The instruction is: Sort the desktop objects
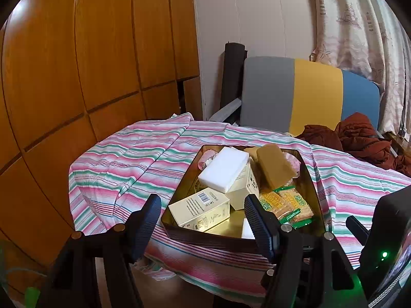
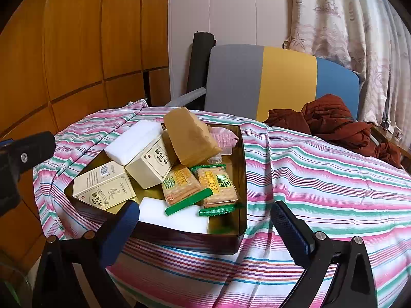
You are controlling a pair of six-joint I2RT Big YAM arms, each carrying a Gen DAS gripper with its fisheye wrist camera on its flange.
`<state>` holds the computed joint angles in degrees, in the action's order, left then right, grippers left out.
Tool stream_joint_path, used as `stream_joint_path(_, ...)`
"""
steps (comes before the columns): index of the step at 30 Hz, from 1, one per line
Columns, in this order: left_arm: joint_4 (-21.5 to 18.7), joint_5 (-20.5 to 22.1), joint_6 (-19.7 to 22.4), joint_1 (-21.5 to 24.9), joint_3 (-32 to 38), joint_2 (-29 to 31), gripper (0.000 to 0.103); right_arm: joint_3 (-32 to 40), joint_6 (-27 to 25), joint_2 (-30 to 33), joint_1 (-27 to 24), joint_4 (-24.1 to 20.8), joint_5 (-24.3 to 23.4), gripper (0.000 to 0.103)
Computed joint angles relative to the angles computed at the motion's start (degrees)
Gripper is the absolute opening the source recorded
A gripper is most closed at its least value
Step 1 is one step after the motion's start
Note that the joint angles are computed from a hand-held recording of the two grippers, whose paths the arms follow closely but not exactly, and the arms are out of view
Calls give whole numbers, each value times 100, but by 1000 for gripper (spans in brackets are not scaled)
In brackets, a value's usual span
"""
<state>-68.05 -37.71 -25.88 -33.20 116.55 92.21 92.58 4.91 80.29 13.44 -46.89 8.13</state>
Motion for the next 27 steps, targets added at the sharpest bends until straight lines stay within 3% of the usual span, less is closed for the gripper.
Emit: stream_joint_path(27, -23, 48, 27, 13, -30, -3, 69, -68, 28, -24, 9, 12, 24, 103)
